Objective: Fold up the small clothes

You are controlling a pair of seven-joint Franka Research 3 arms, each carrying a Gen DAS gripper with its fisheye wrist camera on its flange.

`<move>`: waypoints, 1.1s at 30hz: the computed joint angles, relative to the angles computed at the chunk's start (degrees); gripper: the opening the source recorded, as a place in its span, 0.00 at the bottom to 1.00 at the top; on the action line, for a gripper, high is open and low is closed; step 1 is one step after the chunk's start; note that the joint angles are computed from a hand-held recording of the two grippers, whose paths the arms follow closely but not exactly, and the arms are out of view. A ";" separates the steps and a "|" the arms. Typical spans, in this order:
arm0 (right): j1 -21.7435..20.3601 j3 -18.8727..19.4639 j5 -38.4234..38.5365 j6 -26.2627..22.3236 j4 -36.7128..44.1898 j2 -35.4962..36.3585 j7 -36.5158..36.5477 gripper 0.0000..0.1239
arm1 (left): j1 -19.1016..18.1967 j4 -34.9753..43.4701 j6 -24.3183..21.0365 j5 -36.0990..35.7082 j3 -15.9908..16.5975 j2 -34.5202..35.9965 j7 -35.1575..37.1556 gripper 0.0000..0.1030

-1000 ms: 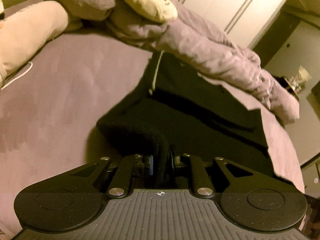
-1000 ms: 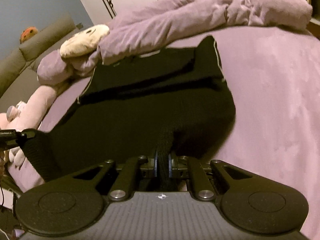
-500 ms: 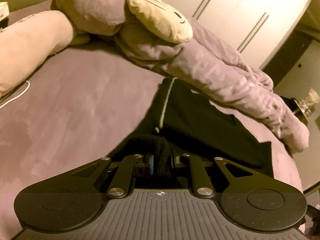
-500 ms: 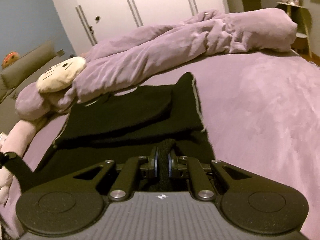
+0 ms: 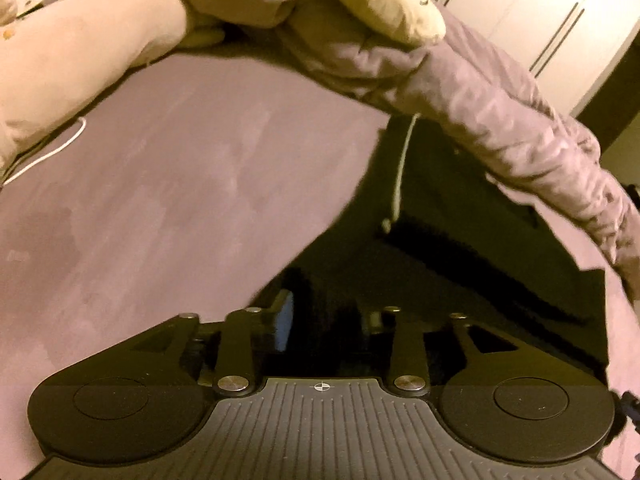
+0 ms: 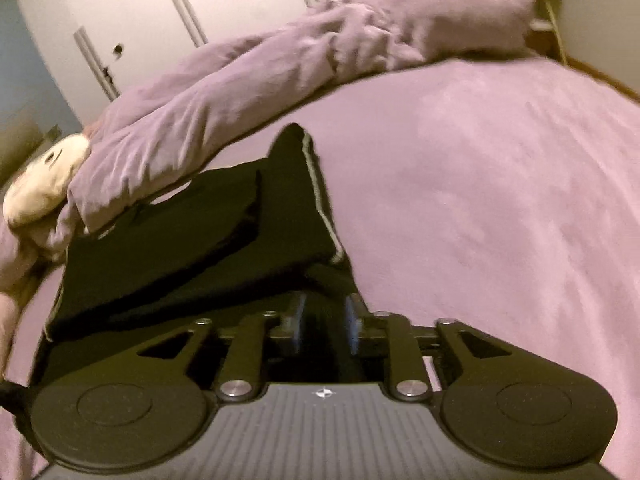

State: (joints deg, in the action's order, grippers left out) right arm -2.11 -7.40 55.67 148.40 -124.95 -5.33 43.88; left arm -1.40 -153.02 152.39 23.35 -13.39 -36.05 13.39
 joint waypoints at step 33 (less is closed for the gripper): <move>12.62 -0.37 19.61 16.04 -10.43 -4.18 -83.85 0.46 | -2.76 3.09 4.91 0.64 4.41 9.78 17.91 0.79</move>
State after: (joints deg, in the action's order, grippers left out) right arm 10.51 -7.77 75.28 164.44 -135.38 -9.51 -39.97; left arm -4.16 -149.93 157.30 23.99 -8.98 -26.27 31.30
